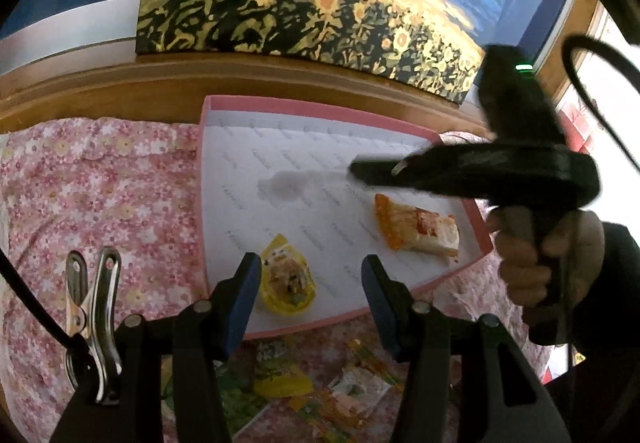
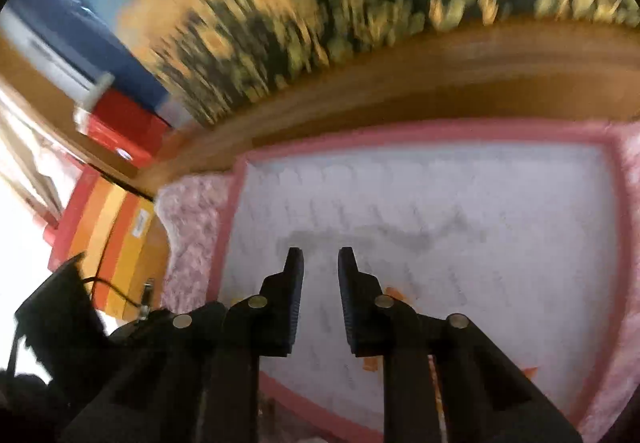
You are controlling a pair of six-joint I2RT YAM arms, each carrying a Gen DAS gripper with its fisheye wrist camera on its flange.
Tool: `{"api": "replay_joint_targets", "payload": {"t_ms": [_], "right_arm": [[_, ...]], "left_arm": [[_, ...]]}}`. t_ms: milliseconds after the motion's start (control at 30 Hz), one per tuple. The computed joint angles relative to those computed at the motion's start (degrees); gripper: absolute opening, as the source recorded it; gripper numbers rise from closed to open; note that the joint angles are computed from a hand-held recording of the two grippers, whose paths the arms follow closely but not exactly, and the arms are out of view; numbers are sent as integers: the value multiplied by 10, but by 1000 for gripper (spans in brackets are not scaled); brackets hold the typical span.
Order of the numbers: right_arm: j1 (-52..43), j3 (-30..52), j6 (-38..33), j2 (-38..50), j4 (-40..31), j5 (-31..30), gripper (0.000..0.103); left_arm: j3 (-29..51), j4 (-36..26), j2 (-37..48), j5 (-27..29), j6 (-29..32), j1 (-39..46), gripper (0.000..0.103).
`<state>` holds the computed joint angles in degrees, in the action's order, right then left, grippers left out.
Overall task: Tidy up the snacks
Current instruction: 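Carry both snacks into the pink tray and open both grippers, then withdraw both tools from the tray back over the snacks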
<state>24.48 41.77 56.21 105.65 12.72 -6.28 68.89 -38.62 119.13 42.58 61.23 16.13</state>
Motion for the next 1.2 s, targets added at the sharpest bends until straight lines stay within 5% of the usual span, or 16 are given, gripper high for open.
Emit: {"api": "replay_joint_targets", "payload": {"t_ms": [67, 233, 333, 467, 533, 633, 733, 867, 967, 1067, 1200], "right_arm": [[5, 33, 11, 26, -53, -1, 19], [0, -44, 72, -44, -61, -31, 19], [-2, -85, 96, -75, -54, -38, 19], [-11, -148, 134, -114, -9, -28, 19], [-11, -168, 139, -136, -13, -17, 19], [-14, -184, 147, -165, -29, -9, 19], [0, -180, 174, -166, -9, 10, 32], [18, -227, 207, -263, 10, 71, 34], [46, -228, 206, -342, -43, 144, 34], [79, -230, 204, -406, -82, 205, 35], [126, -262, 214, -485, -80, 264, 35]], "left_arm": [[4, -1, 1, 2, -2, 4, 55], [9, 11, 5, -2, 4, 1, 55], [-34, 81, -29, -20, 18, -17, 55], [-28, 99, -16, -38, 6, -42, 54], [-52, 155, -19, -57, -22, -57, 48], [-167, 346, -66, -130, -28, -89, 40], [-229, 449, -77, -176, 2, -108, 40], [-212, 397, -88, -149, 18, -86, 40], [-190, 348, -99, -111, 48, -52, 41], [-181, 312, -120, -79, 69, -17, 56], [-136, 189, -140, -39, 96, 37, 59]]}}
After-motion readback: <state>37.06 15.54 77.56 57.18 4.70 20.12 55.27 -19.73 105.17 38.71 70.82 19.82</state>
